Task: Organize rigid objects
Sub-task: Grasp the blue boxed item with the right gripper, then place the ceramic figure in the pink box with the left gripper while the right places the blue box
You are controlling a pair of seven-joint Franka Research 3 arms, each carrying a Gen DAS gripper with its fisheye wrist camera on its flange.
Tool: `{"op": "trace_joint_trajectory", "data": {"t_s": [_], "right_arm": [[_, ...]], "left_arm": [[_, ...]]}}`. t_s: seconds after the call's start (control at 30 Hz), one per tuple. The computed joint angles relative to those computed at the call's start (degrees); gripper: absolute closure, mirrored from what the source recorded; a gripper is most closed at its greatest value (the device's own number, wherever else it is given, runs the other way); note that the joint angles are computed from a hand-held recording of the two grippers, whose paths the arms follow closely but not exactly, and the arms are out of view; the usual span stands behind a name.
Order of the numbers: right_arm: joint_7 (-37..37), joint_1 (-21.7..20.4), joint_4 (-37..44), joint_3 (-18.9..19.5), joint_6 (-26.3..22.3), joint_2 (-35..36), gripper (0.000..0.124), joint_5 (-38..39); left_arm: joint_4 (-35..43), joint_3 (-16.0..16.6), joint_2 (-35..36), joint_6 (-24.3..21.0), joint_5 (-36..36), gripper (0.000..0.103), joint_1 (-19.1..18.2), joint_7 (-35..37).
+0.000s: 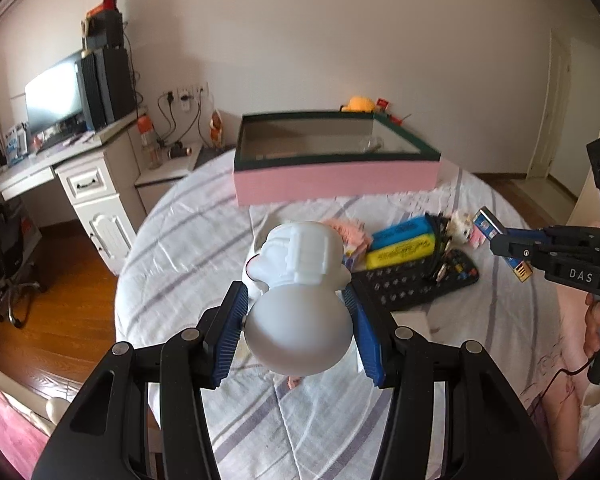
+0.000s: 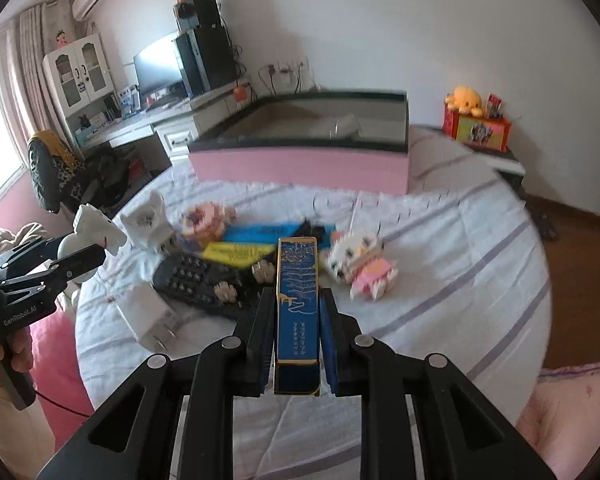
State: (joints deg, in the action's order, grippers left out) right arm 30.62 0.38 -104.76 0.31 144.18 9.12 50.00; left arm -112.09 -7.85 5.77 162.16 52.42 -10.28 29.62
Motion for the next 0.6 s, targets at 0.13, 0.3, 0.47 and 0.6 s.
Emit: {"op": "trace_joint_trajectory", "data": {"t_s": [0.13, 0.3, 0.47, 0.6], "right_arm": [[-0.8, 0.1, 1.9, 0.3, -0.2, -0.2, 0.103, 0.6], [-2.0, 0.2, 6.3, 0.8, -0.8, 1.2, 0.103, 1.7], [-0.9, -0.1, 13.9, 1.5, -2.1, 5.6, 0.103, 0.5], [2.7, -0.6, 24.0, 2.5, -3.9, 11.8, 0.103, -2.5]], "left_arm": [[2.8, -0.1, 0.7, -0.7, 0.1, 0.051, -0.2, 1.4], [8.5, 0.0, 3.8, 0.1, -2.6, 0.051, -0.5, 5.7], [17.2, 0.2, 8.9, 0.2, -8.1, 0.051, -0.7, 14.1], [26.1, -0.1, 14.6, -1.7, -15.3, 0.051, -0.5, 23.6]]}}
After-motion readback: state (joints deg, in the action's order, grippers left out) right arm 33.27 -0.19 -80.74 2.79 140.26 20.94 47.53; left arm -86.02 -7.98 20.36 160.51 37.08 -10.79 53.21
